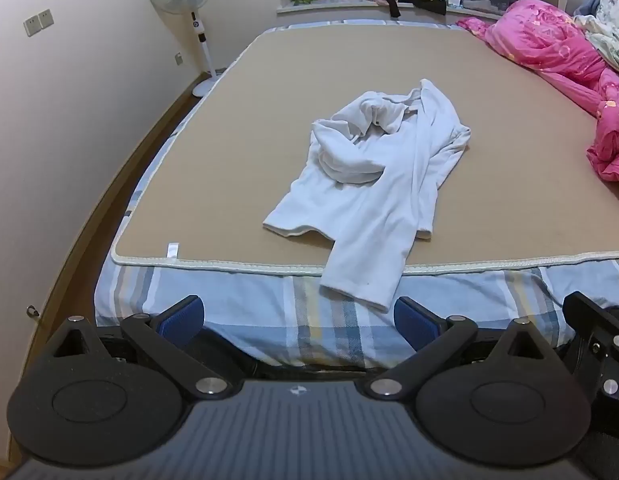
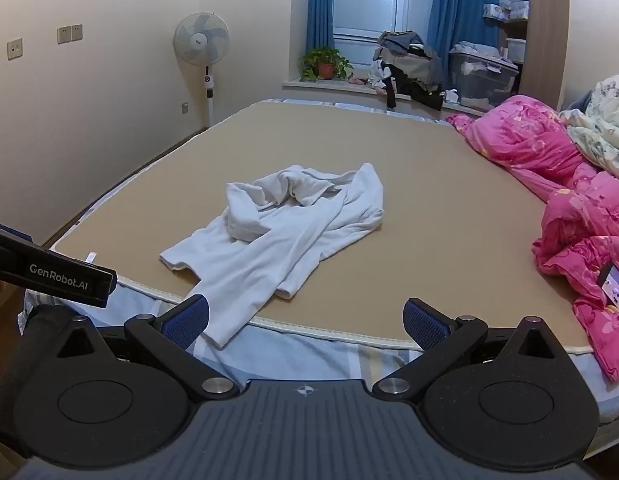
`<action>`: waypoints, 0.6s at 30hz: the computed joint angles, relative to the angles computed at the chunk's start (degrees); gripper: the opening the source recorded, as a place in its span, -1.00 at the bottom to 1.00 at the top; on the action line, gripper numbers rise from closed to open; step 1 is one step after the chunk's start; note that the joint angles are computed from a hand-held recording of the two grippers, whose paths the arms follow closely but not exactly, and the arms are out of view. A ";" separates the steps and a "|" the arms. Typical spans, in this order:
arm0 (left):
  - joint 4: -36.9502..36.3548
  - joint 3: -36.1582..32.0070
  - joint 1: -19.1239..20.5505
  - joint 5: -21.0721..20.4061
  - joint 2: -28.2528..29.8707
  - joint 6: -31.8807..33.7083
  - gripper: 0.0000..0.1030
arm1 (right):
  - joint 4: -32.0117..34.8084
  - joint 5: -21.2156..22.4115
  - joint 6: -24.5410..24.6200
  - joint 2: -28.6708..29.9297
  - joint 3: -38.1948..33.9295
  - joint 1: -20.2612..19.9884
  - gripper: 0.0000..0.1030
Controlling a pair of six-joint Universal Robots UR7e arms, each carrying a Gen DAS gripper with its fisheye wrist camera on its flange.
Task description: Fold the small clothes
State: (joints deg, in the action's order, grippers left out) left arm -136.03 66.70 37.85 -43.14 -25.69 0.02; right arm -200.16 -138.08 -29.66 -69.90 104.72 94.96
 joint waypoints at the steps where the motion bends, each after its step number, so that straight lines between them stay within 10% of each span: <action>1: -0.02 -0.03 0.00 0.01 0.02 0.03 0.97 | 0.26 0.04 0.17 -0.06 0.00 -0.04 0.99; 18: -1.01 0.52 -0.26 0.79 -0.35 0.50 0.97 | 0.80 1.07 -0.36 -0.44 0.32 -0.29 0.99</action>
State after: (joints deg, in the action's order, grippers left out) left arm -137.04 67.23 37.59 -42.35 -26.04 0.53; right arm -199.36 -137.01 -30.02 -70.35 105.04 94.66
